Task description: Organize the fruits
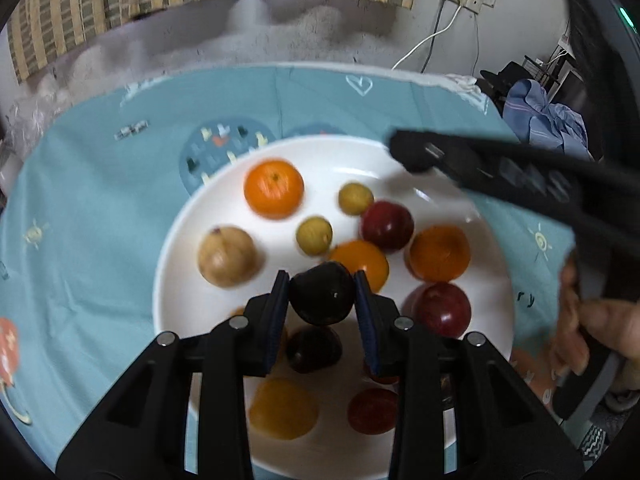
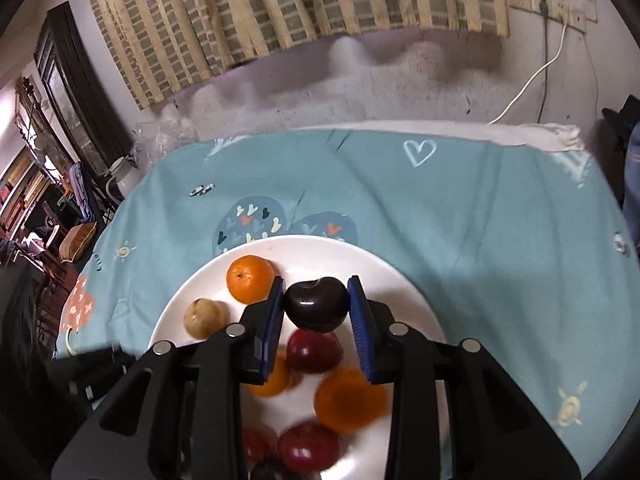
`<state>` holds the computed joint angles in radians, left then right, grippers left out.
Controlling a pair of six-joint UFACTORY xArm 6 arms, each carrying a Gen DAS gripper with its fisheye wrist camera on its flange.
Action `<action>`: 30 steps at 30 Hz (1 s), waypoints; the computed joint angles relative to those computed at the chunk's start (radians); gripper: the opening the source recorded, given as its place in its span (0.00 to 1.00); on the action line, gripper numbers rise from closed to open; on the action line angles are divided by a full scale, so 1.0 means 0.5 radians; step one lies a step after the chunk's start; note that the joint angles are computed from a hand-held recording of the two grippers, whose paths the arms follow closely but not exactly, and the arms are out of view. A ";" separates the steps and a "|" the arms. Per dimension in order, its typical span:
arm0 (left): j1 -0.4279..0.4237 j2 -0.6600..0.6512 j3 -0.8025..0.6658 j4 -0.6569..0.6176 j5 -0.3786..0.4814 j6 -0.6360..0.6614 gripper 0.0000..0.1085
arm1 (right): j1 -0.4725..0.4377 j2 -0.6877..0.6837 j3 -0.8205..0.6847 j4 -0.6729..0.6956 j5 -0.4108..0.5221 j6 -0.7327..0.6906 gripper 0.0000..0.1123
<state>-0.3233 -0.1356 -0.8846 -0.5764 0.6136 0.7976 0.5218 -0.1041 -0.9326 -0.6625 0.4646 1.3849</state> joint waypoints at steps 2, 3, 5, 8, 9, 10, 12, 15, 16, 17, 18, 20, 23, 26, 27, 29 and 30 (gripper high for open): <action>-0.001 0.005 0.028 -0.014 -0.023 -0.004 0.31 | -0.010 0.115 -0.096 0.059 -0.036 -0.105 0.30; 0.000 0.009 0.030 -0.028 -0.023 0.003 0.31 | -0.015 0.178 -0.153 0.133 -0.034 -0.202 0.30; -0.009 0.015 0.031 -0.024 -0.042 0.008 0.31 | -0.024 0.250 -0.211 0.220 -0.029 -0.302 0.30; -0.011 0.015 0.033 -0.040 -0.033 0.039 0.32 | -0.038 0.330 -0.262 0.462 -0.047 -0.541 0.30; -0.016 0.013 0.044 -0.045 -0.053 0.051 0.32 | -0.035 0.348 -0.276 0.548 -0.033 -0.616 0.30; -0.023 0.010 0.055 -0.042 -0.077 0.054 0.32 | -0.030 0.374 -0.300 0.586 -0.004 -0.660 0.30; -0.025 0.016 0.055 -0.034 -0.083 0.043 0.32 | -0.023 0.403 -0.330 0.581 0.033 -0.680 0.30; -0.027 0.023 0.043 -0.027 -0.072 0.024 0.46 | -0.037 0.382 -0.294 0.613 -0.010 -0.661 0.30; -0.031 0.026 0.041 -0.018 -0.090 0.012 0.52 | -0.042 0.376 -0.285 0.640 -0.015 -0.673 0.30; -0.035 0.036 0.032 0.007 -0.108 -0.014 0.55 | -0.043 0.373 -0.287 0.651 -0.005 -0.684 0.31; -0.033 0.053 0.018 0.014 -0.113 -0.022 0.60 | -0.044 0.373 -0.296 0.675 0.013 -0.719 0.32; -0.012 0.103 -0.040 0.051 -0.089 -0.075 0.61 | -0.046 0.368 -0.304 0.684 0.036 -0.763 0.32; 0.032 0.179 -0.152 0.091 0.019 -0.105 0.61 | -0.050 0.351 -0.312 0.702 0.056 -0.809 0.31; 0.056 0.220 -0.223 0.181 0.075 -0.128 0.61 | -0.048 0.304 -0.287 0.731 0.067 -0.828 0.31; 0.073 0.215 -0.236 0.173 0.079 -0.115 0.61 | -0.045 0.275 -0.265 0.699 0.056 -0.799 0.31; 0.090 0.208 -0.251 0.179 0.074 -0.107 0.61 | -0.041 0.234 -0.239 0.668 0.060 -0.764 0.31; 0.094 0.201 -0.245 0.195 0.059 -0.116 0.61 | -0.037 0.211 -0.223 0.659 0.063 -0.749 0.31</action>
